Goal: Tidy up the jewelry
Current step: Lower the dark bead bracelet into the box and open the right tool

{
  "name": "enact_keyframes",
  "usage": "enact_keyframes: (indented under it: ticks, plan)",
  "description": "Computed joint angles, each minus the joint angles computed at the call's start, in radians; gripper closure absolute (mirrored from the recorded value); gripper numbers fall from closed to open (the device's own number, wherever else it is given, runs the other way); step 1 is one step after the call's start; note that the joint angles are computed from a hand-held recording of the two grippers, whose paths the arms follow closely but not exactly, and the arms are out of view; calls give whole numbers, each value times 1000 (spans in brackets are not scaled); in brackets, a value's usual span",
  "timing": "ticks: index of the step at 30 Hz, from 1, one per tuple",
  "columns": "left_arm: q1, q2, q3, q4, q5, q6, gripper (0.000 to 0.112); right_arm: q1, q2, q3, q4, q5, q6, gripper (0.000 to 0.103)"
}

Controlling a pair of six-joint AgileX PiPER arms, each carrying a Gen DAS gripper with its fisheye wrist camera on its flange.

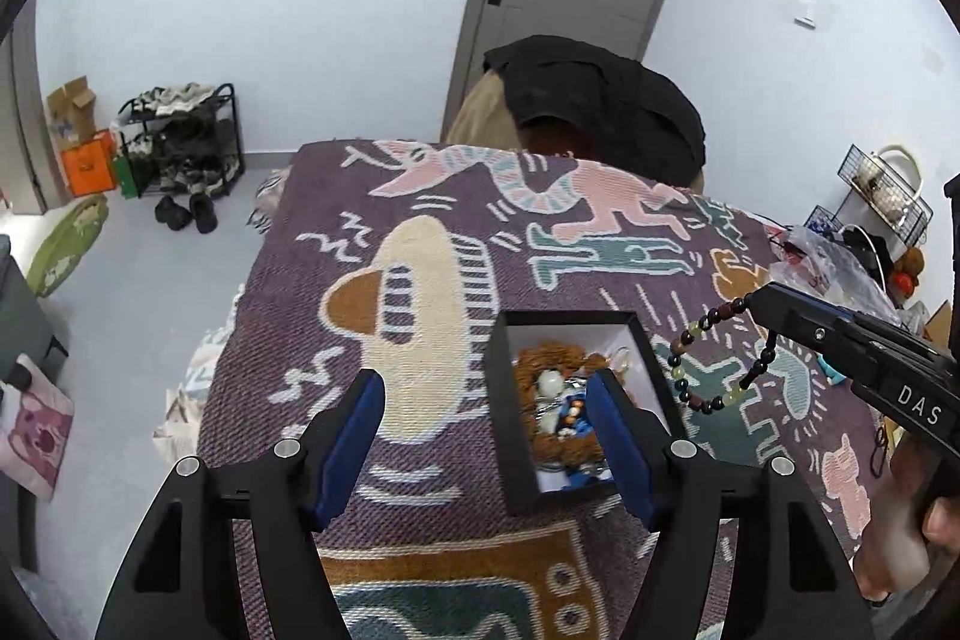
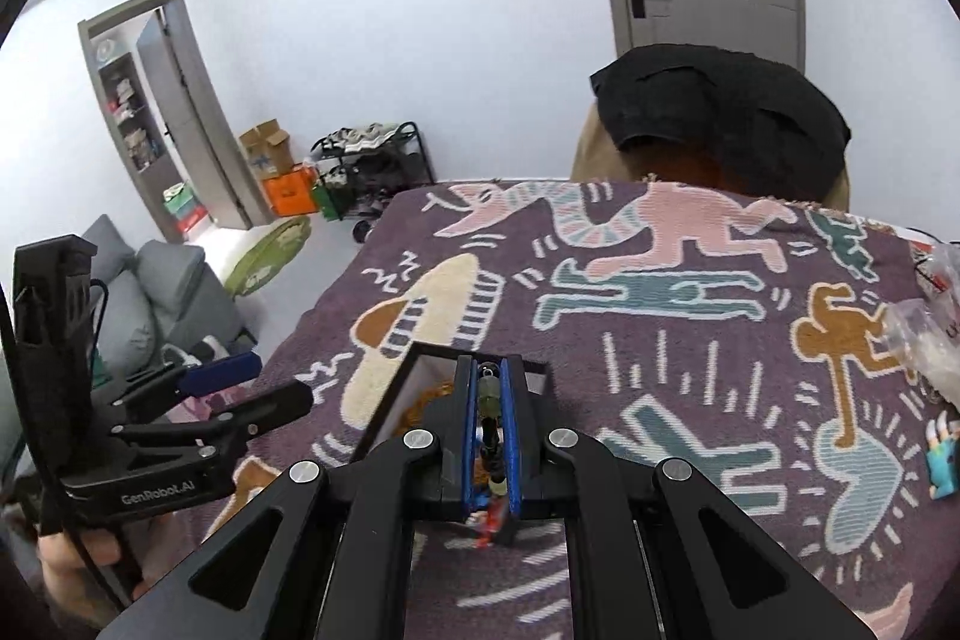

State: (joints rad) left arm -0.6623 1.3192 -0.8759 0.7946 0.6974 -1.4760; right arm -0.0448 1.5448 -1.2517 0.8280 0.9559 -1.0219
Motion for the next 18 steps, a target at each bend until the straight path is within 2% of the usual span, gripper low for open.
enact_keyframes:
  ticks: [5,6,7,8,10,12,18]
  plan:
    - [21,-46,50,17,-10,-37,41,30,11,6,35,9,-12,94]
    - [17,-54,59,29,-5,-54,41,42,7,12,32,-5,-6,91]
    - [10,-59,65,46,9,-73,41,55,6,14,18,-17,9,84]
    - [5,-58,65,57,23,-84,41,65,11,8,-2,-16,28,54]
    - [-18,-61,71,92,70,-133,40,57,9,18,10,-15,21,26]
    - [-25,-75,86,111,70,-162,34,38,-11,49,40,-32,-20,25]
    - [-86,-85,84,166,122,-226,21,-16,-13,43,38,11,-22,25]
